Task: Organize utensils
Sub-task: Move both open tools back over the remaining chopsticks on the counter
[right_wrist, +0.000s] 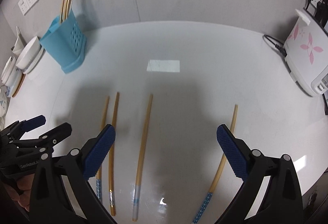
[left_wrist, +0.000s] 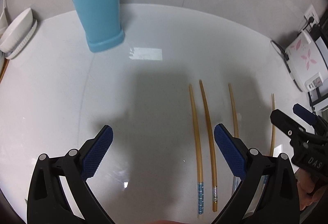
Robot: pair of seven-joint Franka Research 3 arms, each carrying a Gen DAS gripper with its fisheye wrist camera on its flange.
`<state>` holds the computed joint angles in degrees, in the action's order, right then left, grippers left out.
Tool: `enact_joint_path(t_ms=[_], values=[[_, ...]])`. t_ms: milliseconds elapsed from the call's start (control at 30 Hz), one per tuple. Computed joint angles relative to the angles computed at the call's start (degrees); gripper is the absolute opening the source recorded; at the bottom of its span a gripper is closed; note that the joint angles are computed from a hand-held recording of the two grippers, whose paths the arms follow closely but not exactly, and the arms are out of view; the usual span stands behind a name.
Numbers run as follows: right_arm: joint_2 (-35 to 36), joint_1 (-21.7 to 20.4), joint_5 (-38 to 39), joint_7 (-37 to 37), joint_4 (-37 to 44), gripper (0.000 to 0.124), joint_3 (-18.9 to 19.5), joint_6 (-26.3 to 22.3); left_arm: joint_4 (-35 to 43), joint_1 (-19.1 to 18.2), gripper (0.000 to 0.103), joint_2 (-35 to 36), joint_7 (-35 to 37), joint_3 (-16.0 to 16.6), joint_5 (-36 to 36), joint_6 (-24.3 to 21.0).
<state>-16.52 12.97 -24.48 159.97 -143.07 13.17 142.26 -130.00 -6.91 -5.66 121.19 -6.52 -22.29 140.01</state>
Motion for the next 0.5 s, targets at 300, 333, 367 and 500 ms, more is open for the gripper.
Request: enact_joint_path(t_ms=[300, 333, 367, 500], values=[[3.3, 3.6, 6.4, -4.6, -0.7, 0.091, -0.8, -1.2, -3.2, 0.1, 0.097, 0.4, -3.6, -0.6, 4.1, -1.4], [3.7, 4.0, 7.1, -5.1, -0.5, 0.090, -0.9, -1.5, -3.7, 0.1, 0.097, 0.2, -4.3, -0.7, 5.0, -1.1], [4.0, 4.3, 7.4, -5.3, -0.5, 0.089, -1.0, -1.5, -3.7, 0.1, 0.097, 0.3, -4.6, -0.7, 5.2, -1.3], [4.7, 5.2, 8.1, -5.4, -0.2, 0.086, -0.9, -2.2, -4.6, 0.1, 0.096, 0.0, -7.0, -0.9, 7.7, -1.6]])
